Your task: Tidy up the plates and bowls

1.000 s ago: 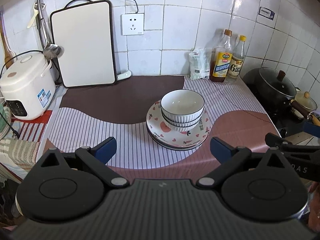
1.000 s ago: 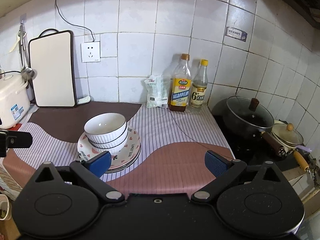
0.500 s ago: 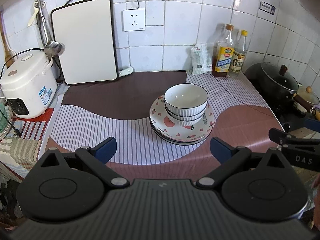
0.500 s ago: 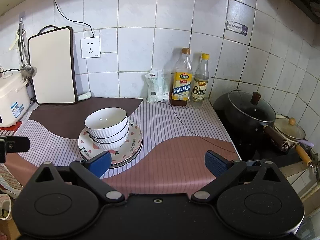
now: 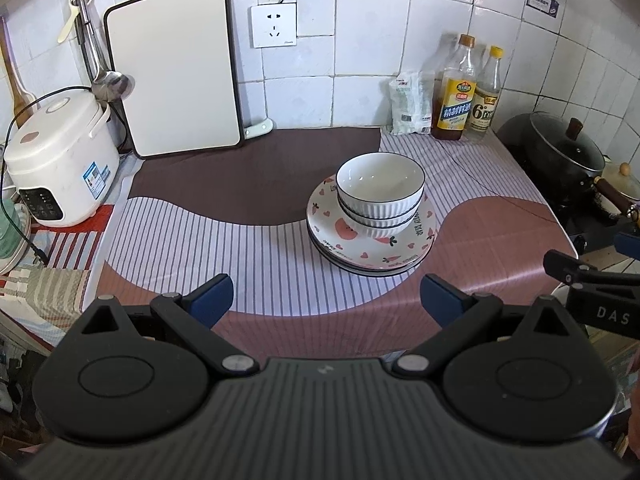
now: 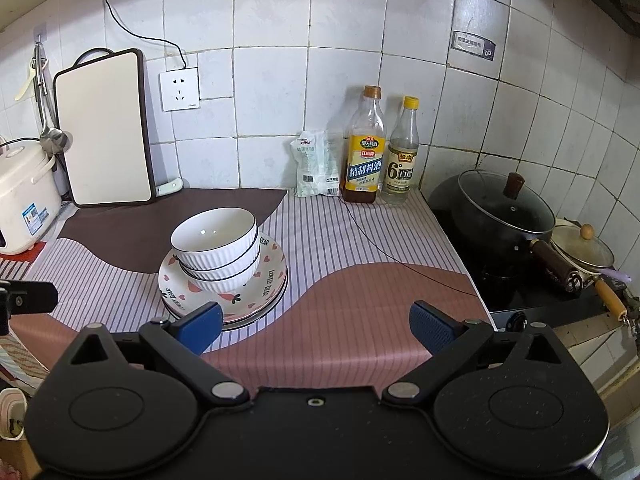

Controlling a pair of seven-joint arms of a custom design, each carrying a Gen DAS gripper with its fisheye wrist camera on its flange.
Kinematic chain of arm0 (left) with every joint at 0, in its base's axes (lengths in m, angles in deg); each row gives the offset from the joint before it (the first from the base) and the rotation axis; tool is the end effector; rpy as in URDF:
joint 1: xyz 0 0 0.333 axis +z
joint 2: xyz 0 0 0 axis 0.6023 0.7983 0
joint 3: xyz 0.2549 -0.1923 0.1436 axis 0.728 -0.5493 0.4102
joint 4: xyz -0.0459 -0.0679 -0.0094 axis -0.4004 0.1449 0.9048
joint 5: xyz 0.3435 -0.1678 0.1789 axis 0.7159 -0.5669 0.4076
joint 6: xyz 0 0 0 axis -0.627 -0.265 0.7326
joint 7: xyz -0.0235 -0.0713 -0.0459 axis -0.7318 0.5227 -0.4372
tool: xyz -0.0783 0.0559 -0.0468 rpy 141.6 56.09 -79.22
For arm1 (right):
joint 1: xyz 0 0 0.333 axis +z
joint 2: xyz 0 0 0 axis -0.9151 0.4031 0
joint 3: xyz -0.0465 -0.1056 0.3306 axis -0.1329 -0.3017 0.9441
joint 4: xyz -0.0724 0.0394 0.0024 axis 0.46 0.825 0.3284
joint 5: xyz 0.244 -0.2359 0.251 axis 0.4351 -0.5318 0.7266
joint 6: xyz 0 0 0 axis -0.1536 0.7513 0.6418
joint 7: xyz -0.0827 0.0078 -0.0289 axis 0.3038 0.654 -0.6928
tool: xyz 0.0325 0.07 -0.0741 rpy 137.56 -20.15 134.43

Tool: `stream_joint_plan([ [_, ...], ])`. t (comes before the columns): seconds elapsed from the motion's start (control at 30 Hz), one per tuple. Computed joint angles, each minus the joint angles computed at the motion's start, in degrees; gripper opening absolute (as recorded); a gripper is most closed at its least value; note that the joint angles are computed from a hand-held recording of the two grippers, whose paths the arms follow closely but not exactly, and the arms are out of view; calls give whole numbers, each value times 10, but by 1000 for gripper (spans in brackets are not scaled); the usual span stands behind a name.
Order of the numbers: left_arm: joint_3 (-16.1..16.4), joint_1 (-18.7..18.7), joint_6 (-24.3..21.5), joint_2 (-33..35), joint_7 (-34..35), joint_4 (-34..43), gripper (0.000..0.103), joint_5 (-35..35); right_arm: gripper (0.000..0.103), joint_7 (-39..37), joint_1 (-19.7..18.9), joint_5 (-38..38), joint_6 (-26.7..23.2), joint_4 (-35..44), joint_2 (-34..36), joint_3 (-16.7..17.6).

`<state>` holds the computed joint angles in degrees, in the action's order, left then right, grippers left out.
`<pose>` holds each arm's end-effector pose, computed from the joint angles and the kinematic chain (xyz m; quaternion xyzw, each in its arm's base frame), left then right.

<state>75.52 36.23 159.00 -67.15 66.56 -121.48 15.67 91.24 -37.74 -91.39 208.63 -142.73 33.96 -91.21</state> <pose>0.5884 -0.1202 0.5039 -0.6985 0.5938 -0.2593 0.3038 0.6262 0.3101 0.4872 -0.6902 0.5748 -0.3065 0.3151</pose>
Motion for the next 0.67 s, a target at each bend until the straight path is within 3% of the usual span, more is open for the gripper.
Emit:
stream_joint_plan([
  [0.33, -1, 5, -3, -4, -88, 2, 103, 92, 101, -5, -1, 15, -1, 0, 2, 1],
  [0.57, 0, 4, -3, -3, -72, 3, 103, 76, 101, -12, -1, 25, -4, 1, 4, -1],
  [0.67, 0, 0, -4, -3, -4, 2, 103, 22, 101, -18, -1, 30, -4, 2, 4, -2],
])
